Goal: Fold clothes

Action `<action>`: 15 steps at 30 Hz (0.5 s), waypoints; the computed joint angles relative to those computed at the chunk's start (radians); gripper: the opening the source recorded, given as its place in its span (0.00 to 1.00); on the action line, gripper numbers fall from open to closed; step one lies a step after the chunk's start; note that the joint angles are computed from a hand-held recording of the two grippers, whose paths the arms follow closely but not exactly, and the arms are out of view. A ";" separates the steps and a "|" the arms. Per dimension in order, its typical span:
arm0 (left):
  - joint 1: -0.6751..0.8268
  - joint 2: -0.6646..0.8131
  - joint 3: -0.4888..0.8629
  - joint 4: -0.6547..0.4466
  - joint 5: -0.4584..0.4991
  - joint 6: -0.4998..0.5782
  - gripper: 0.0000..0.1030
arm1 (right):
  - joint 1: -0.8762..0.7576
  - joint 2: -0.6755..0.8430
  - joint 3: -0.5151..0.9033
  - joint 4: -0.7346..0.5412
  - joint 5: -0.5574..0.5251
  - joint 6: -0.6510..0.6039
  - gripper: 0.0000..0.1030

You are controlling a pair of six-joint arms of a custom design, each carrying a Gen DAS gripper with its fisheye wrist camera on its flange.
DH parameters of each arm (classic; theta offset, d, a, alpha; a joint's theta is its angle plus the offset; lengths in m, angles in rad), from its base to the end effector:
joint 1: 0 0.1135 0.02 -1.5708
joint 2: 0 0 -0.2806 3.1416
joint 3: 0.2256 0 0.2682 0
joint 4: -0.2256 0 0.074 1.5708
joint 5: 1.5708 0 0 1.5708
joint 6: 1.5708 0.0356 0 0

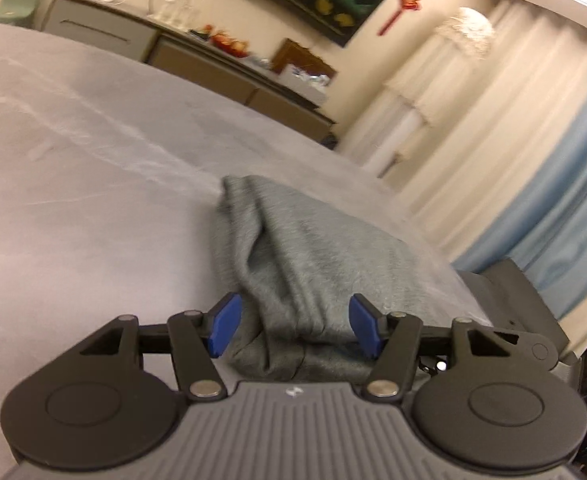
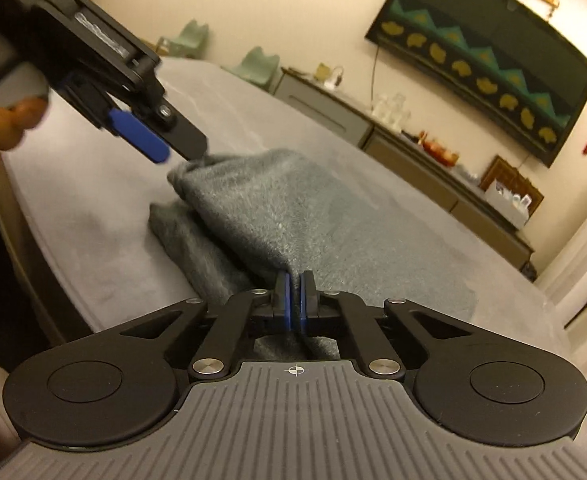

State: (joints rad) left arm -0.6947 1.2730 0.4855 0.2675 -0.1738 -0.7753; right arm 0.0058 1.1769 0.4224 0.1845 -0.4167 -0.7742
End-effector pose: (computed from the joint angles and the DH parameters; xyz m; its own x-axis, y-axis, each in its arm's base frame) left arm 0.2031 -0.1613 0.1847 -0.6333 -0.3697 -0.6799 0.1008 0.8317 -0.5460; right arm 0.2335 0.0158 0.1798 -0.1439 -0.6402 -0.7546 -0.6247 0.6502 -0.4324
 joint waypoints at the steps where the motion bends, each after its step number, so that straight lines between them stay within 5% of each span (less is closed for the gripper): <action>1: -0.008 0.015 0.007 0.010 -0.005 0.003 0.58 | -0.009 -0.006 -0.008 -0.015 -0.008 -0.016 0.02; 7: -0.060 0.112 0.071 0.056 -0.022 0.078 0.59 | -0.029 0.047 -0.029 0.026 -0.023 -0.037 0.12; 10: -0.105 0.162 0.114 0.012 -0.038 0.120 0.59 | -0.125 -0.044 -0.016 -0.080 -0.136 -0.002 0.45; 15: -0.141 0.281 0.210 -0.067 -0.055 0.198 0.60 | -0.167 0.092 0.022 -0.039 -0.055 -0.183 0.44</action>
